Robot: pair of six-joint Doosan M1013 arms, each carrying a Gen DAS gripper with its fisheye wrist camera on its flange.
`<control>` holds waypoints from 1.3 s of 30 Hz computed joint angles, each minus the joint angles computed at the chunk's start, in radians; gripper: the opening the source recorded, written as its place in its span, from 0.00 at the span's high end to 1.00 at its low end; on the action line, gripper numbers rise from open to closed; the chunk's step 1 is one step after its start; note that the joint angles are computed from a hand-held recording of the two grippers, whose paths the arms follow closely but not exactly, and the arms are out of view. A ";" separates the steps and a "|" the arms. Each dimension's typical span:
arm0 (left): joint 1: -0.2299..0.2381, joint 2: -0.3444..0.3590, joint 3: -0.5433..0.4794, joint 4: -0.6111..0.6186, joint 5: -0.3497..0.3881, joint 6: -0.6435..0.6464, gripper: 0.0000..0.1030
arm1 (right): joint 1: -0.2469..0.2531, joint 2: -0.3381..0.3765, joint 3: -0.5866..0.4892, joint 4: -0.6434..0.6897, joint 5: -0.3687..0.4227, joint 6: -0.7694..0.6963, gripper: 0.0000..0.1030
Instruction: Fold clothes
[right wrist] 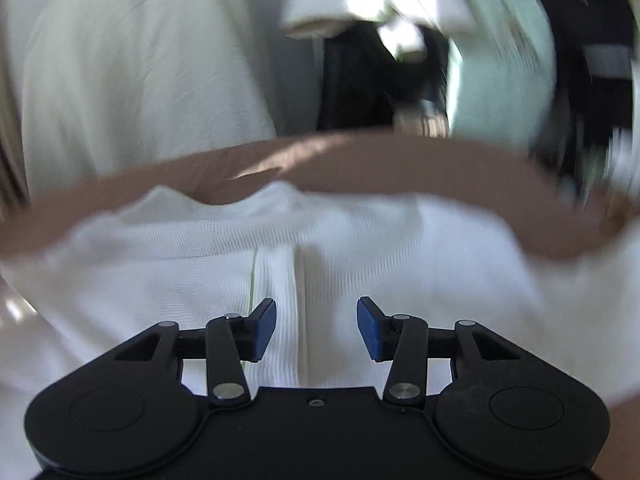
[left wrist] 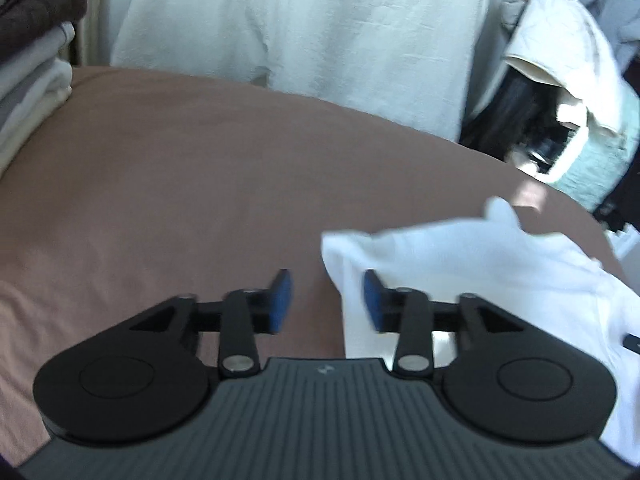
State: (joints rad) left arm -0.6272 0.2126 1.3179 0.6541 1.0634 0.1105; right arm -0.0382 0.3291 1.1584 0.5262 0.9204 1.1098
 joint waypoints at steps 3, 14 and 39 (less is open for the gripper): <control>0.018 -0.052 0.079 -0.172 -0.156 0.032 0.42 | -0.043 0.011 -0.004 0.093 0.095 0.108 0.50; -0.051 -0.078 0.129 -0.079 -0.146 -0.058 0.93 | -0.048 -0.036 0.119 0.433 0.004 0.039 0.92; -0.275 -0.215 0.248 -0.405 -0.160 0.058 0.44 | -0.078 -0.309 0.358 0.368 0.575 -0.318 0.61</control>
